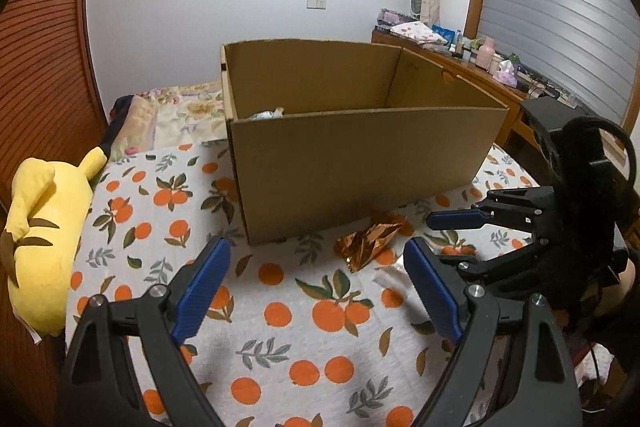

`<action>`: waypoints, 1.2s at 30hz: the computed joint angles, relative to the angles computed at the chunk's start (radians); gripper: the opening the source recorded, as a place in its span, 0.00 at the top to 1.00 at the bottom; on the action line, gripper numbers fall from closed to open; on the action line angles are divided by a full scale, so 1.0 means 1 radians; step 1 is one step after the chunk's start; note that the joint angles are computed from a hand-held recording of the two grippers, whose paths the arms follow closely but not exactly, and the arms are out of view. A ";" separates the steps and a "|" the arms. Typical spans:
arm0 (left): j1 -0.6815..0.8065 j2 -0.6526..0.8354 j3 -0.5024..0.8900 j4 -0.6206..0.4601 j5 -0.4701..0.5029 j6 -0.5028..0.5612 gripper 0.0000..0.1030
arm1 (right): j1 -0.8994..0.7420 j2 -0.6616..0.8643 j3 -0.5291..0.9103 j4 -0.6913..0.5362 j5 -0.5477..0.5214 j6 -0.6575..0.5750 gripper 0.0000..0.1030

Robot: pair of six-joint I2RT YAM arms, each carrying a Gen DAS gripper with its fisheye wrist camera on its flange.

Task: Organize snacks
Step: 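Grasp the white nougat packet with the right tool while the left tool grasps the copper foil snack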

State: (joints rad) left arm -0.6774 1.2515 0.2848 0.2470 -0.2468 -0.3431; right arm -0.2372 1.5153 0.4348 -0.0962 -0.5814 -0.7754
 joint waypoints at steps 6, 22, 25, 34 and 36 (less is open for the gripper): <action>0.013 0.062 -0.004 0.048 0.016 0.002 0.13 | 0.026 0.068 0.011 0.039 0.035 0.022 0.45; 0.024 0.171 0.011 0.111 0.033 -0.008 0.13 | 0.087 0.081 -0.055 0.175 0.100 0.057 0.37; 0.027 0.191 0.017 0.118 0.036 -0.007 0.13 | 0.080 0.082 -0.054 0.174 0.089 0.053 0.44; 0.011 0.264 0.081 0.110 0.041 0.013 0.14 | -0.013 0.079 -0.034 0.101 0.000 -0.020 0.55; 0.002 0.289 0.112 0.099 0.042 0.022 0.14 | -0.042 0.062 -0.031 0.079 -0.018 -0.039 0.55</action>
State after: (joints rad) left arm -0.6759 1.5408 0.3969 0.3459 -0.2045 -0.3207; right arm -0.2787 1.5772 0.4039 -0.0172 -0.5992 -0.8143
